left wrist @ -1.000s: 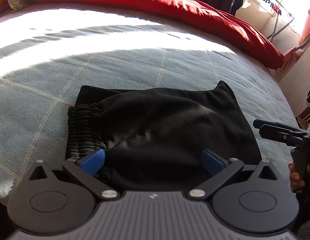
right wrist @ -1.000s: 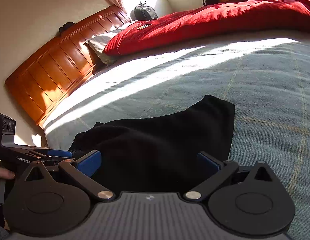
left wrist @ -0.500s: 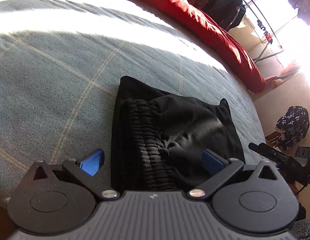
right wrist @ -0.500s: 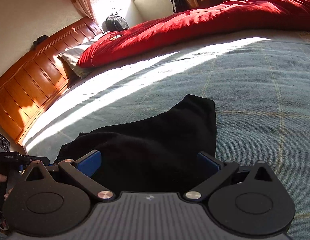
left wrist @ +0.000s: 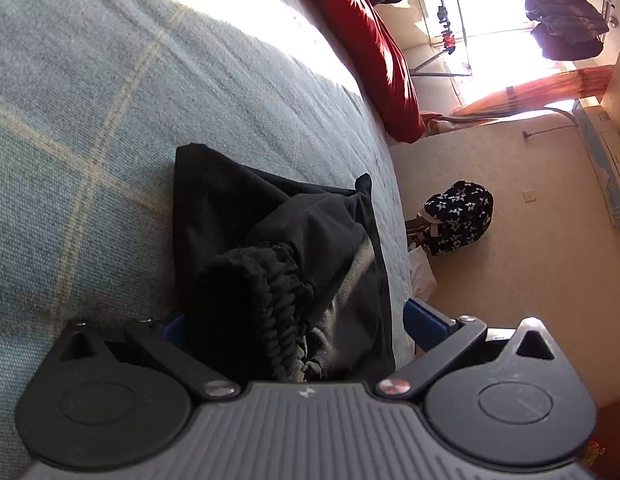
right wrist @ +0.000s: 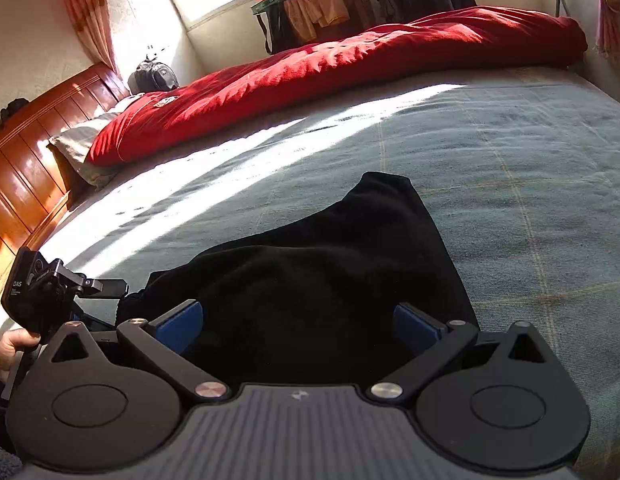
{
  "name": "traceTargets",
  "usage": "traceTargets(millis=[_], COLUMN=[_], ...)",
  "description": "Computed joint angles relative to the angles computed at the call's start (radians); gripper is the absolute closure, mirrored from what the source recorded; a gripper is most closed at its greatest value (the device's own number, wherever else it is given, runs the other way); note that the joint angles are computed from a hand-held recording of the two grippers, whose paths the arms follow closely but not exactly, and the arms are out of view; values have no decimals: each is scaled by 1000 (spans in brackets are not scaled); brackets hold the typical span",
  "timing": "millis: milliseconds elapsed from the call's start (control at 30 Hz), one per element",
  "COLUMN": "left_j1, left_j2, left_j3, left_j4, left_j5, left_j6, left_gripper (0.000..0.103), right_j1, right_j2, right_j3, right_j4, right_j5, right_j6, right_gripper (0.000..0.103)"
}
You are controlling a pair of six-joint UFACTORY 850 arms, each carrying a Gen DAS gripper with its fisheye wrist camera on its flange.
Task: Fold clothes
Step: 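Grasp the gathered elastic waistband with the left gripper, then lift the gathered waistband with the left gripper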
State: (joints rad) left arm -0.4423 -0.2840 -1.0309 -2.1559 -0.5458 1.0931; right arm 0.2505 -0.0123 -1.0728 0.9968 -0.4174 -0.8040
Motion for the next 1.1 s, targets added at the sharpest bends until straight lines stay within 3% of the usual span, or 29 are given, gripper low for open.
traceTargets(millis=[167, 267, 567, 667, 800, 1100], left_j1=[-7, -24, -9, -40, -93, -143], left_j2=[23, 38, -37, 1, 57, 25], left_j3=[48, 71, -34, 4, 62, -7], left_j4=[-40, -94, -8, -96, -282, -567], left_j5=[-70, -72, -35, 15, 87, 270], left_j6=[51, 123, 16, 81, 218, 406], left_gripper=[1, 1, 1, 1, 1, 1], right_j1=[46, 56, 5, -45, -139, -283], right_j2=[28, 23, 2, -41, -170, -539], right_j3=[1, -7, -16, -55, -167, -546], right_j4=[-195, -242, -47, 70, 172, 0], right_j5=[67, 74, 29, -55, -258, -716], right_j6=[227, 286, 157, 13, -89, 49], right_gripper=[0, 0, 0, 0, 0, 0])
